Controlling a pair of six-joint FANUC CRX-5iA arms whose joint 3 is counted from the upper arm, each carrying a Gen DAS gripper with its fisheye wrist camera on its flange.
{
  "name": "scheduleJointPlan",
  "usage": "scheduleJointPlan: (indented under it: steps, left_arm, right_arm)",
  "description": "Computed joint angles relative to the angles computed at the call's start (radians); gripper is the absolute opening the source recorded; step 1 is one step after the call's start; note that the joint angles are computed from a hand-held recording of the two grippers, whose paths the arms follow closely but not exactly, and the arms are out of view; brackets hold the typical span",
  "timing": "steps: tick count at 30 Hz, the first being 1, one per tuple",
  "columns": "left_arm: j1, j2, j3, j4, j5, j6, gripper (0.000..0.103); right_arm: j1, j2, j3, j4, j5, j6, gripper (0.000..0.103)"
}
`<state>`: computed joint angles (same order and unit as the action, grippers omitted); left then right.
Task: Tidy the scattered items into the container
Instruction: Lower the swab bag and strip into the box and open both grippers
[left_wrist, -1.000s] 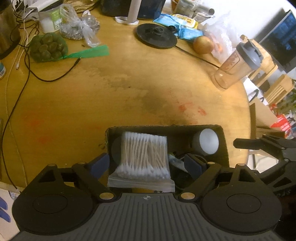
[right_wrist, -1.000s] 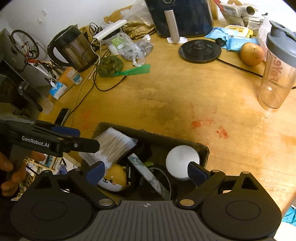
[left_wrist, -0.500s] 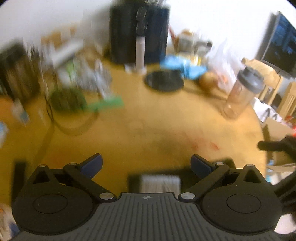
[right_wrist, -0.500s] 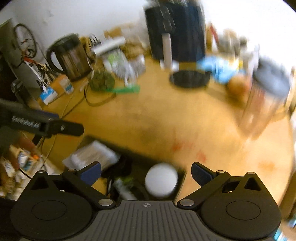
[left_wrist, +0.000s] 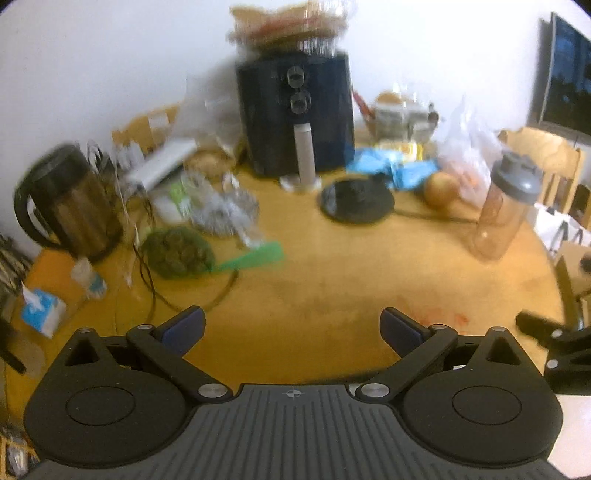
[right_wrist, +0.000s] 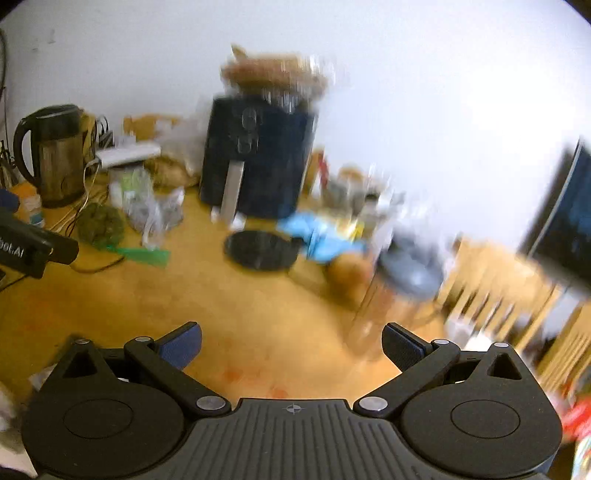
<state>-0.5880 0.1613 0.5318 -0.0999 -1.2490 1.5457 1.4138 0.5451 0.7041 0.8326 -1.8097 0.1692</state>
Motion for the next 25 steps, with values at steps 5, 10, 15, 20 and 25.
scheduleJointPlan:
  steps: [5, 10, 15, 20, 25]
  left_arm:
    - [0.019, 0.085, 0.102, 0.028, -0.219, -0.017, 0.103]
    - [0.052, 0.118, 0.106, 0.089, -0.346, -0.027, 0.103]
    - [0.073, 0.123, 0.076, 0.139, -0.410, -0.031, 0.103]
    - [0.072, 0.129, 0.069, 0.151, -0.453, -0.032, 0.103]
    - [0.083, 0.124, 0.048, 0.182, -0.453, -0.026, 0.103]
  right_arm:
    - [-0.068, -0.066, 0.061, -0.358, 0.085, -0.047, 0.103]
    - [-0.093, -0.019, 0.168, -0.521, 0.012, -0.052, 0.103]
    - [-0.099, 0.006, 0.215, -0.585, -0.028, -0.060, 0.103]
    - [-0.110, 0.023, 0.248, -0.632, -0.060, -0.063, 0.103]
    - [-0.113, 0.020, 0.247, -0.654, -0.063, -0.067, 0.103]
